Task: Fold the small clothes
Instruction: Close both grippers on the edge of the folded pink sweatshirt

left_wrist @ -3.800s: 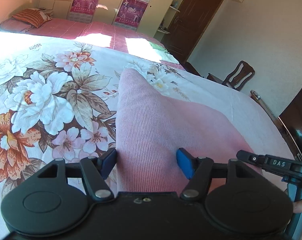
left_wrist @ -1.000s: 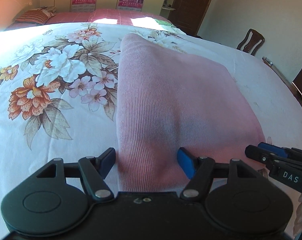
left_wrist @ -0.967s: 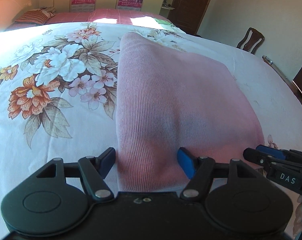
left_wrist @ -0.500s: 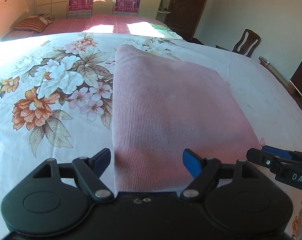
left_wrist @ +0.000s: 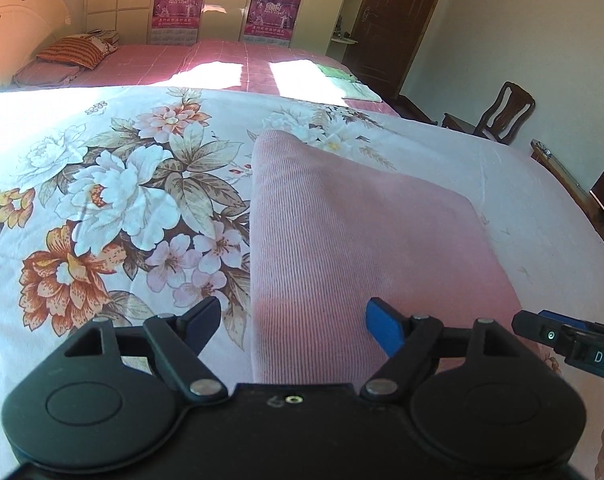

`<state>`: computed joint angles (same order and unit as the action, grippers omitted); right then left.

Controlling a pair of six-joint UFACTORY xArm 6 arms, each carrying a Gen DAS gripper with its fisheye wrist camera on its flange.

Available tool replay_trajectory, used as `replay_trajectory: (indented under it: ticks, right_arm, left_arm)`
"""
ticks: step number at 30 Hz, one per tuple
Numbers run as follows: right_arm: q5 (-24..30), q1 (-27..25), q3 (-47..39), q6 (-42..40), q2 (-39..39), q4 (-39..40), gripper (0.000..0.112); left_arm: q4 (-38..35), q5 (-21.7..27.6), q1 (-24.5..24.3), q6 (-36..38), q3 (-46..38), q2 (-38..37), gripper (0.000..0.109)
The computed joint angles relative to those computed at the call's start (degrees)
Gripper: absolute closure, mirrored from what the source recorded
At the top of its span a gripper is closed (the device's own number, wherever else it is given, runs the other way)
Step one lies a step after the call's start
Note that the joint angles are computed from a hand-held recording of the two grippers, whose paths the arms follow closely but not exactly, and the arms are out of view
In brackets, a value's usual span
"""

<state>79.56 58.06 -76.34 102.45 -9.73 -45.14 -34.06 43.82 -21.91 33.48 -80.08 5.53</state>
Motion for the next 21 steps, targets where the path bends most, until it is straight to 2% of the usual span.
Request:
replay_trajectory:
  ticks: [5, 8, 10, 14, 16, 21]
  right_arm:
    - [-9.0, -5.6, 6.6, 0.3, -3.9, 1.8, 0.059]
    - [-15.5, -9.6, 11.7, 1.5, -7.1, 3.4, 0.059]
    - [-21.1, -12.4, 15.5, 2.3, -9.5, 4.5, 0.059]
    - [-27.5, -15.1, 20.8, 5.4, -12.8, 3.6, 0.057]
    - [-29.3, -15.8, 22.1, 5.0, -13.8, 3.5, 0.057]
    - [-28.8, -15.9, 21.3, -0.3, -13.4, 4.6, 0.057]
  left_arm:
    - [-5.2, 2.3, 0.6, 3.0, -1.8, 3.3, 0.028]
    - [-7.8, 6.3, 1.6, 2.2, -4.8, 6.2, 0.028]
    - [-8.9, 8.1, 2.0, 2.0, -6.4, 7.7, 0.027]
    - [-9.0, 10.9, 1.8, 2.6, -8.8, 9.2, 0.028]
    - [-7.6, 11.4, 1.1, 1.9, -9.9, 9.6, 0.028]
    - [-5.0, 10.8, 0.0, 1.7, -10.8, 10.3, 0.031]
